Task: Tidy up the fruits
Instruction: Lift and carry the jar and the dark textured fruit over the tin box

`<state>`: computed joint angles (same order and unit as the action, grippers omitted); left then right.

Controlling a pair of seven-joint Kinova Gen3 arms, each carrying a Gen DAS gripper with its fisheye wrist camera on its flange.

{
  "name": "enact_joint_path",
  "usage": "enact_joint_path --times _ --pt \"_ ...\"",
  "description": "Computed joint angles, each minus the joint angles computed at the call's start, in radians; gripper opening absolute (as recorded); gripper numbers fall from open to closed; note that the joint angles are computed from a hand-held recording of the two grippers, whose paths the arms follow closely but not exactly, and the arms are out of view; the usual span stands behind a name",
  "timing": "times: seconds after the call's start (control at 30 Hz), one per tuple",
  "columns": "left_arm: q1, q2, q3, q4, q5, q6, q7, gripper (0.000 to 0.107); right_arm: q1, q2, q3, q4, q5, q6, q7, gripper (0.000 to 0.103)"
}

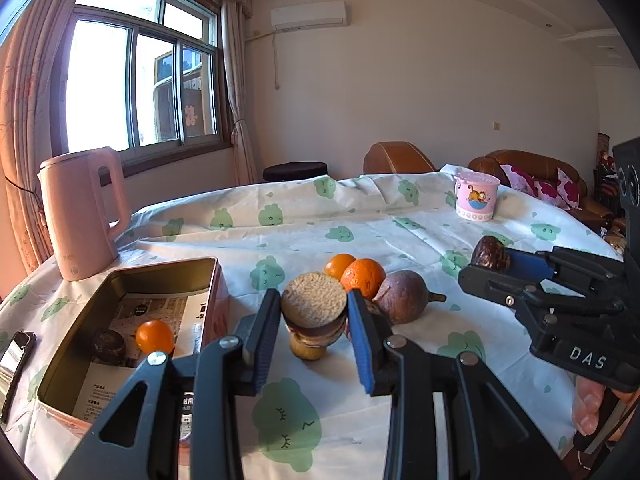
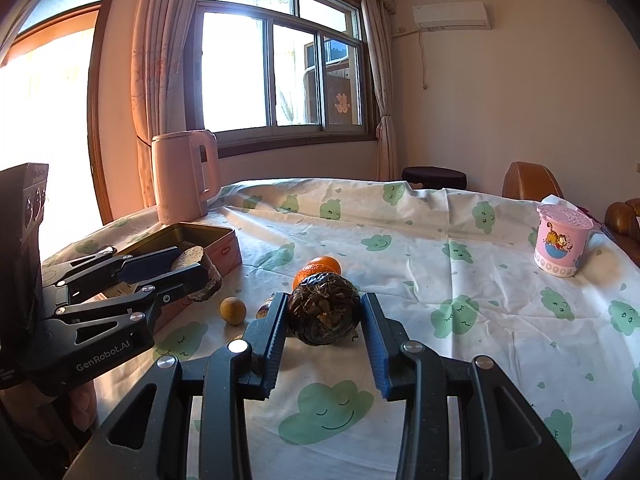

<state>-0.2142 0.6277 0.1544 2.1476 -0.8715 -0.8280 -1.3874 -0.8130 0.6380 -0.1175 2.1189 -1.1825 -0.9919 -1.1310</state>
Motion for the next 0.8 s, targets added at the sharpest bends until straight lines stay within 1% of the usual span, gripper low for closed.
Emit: enact_joint_path --times 0.43,0.8 --pt "-0.002 0.008 -0.012 0.02 0.026 -0.052 -0.031 0.036 -0.017 0.012 -0.004 0.013 0.006 -0.055 -0.025 0.039" --pt "-0.005 0.012 -0.019 0.037 0.041 -0.094 -0.05 0.036 -0.03 0.023 -0.01 0.014 0.0 -0.097 -0.02 0.039"
